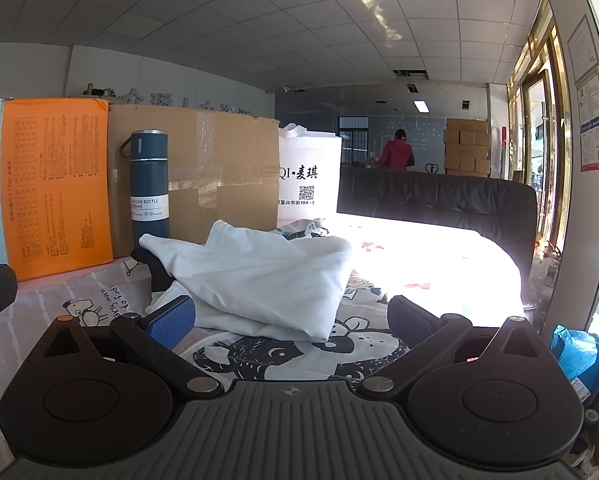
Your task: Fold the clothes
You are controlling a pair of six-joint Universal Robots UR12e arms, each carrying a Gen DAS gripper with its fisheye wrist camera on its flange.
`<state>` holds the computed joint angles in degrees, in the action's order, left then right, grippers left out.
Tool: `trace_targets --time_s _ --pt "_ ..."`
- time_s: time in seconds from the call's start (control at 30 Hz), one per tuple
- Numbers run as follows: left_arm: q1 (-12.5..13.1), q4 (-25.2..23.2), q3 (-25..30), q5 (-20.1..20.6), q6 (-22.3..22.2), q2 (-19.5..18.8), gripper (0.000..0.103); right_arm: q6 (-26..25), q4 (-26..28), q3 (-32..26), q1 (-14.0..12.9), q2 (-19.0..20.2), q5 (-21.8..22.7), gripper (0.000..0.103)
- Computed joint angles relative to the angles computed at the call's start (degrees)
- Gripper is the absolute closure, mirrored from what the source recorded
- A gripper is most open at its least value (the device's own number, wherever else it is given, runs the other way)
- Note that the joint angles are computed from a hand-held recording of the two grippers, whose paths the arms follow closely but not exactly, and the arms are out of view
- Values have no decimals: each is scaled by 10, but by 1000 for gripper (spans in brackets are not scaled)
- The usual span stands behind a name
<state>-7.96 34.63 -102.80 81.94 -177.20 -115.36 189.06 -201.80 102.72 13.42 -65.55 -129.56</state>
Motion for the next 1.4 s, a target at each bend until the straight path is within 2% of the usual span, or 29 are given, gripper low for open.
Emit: trace_targets --time_s 1.4 --pt "0 -1 1 0 0 -1 0 2 -11 2 0 0 -2 0"
